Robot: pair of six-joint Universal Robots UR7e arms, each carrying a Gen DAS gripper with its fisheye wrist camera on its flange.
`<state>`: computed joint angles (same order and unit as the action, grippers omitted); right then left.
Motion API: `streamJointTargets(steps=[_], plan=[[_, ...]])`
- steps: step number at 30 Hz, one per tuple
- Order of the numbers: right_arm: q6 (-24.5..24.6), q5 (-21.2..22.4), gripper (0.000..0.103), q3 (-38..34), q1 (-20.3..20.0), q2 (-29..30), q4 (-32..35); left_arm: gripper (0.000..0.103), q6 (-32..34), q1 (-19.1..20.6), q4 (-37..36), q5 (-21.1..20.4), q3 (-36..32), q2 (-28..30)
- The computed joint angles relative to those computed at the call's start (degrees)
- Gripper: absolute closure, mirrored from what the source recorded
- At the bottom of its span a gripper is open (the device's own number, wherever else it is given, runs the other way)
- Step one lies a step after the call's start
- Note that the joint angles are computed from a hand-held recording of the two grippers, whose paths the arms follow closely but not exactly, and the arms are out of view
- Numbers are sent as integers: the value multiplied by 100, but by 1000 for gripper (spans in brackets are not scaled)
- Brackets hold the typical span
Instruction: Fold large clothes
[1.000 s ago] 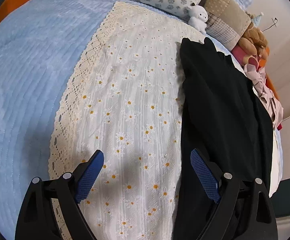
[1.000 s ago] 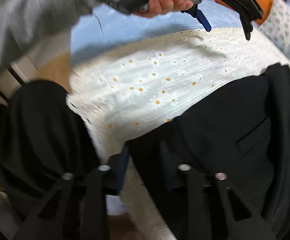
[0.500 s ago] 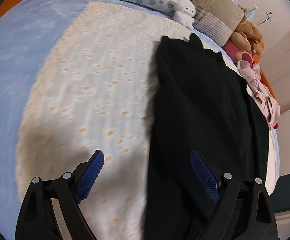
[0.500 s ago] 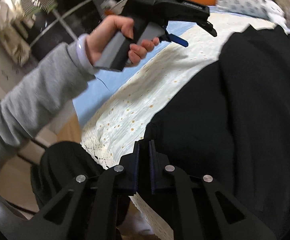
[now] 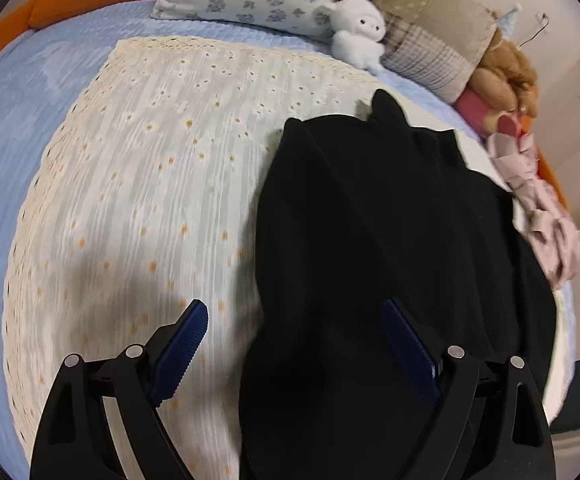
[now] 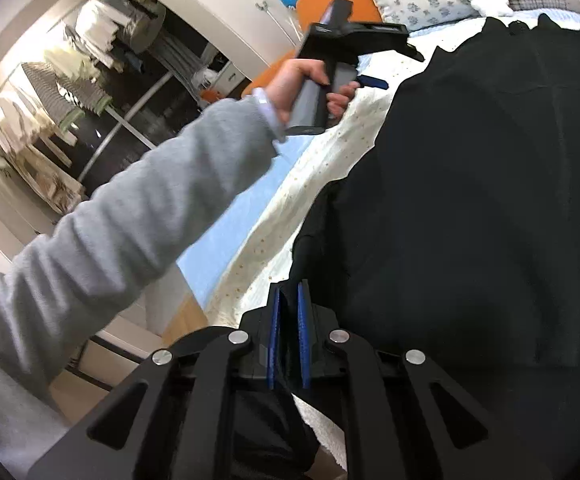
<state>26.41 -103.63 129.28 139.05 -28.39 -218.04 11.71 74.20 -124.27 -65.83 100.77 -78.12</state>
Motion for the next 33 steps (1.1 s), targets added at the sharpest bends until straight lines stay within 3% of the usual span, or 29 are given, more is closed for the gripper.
streamJointTargets(steps=[4,6,8,10,11,13,17,20,22,25,28,33], plan=[[-59,80,94,91,-35,28,-305,13,-53,-43,-179,301,-206,473],[-47,103,94,151,-33,52,-467,22,-112,1,-166,245,-304,617],[-36,135,94,183,-36,77,-539,57,-325,33,47,298,-457,812],[27,146,94,150,-2,157,-594,67,-590,52,206,353,-539,916],[9,136,94,198,-22,158,-636,79,-741,22,124,415,-486,902],[25,189,98,260,-51,168,-726,90,-1047,-84,169,717,-469,910],[35,-1,100,373,53,74,-907,92,-1406,-577,287,1227,-336,796],[135,-224,100,506,100,81,-1031,92,-1429,-872,414,1132,-259,731],[124,-506,98,464,211,52,-798,92,-1428,-1062,502,1211,-195,715],[-173,-599,97,245,351,27,-246,92,-1580,-1231,668,1031,-129,658],[-161,-332,97,158,319,159,-389,92,-1804,-1408,808,827,-51,658],[37,-457,97,192,285,265,-440,92,-1751,-1767,601,709,266,810]])
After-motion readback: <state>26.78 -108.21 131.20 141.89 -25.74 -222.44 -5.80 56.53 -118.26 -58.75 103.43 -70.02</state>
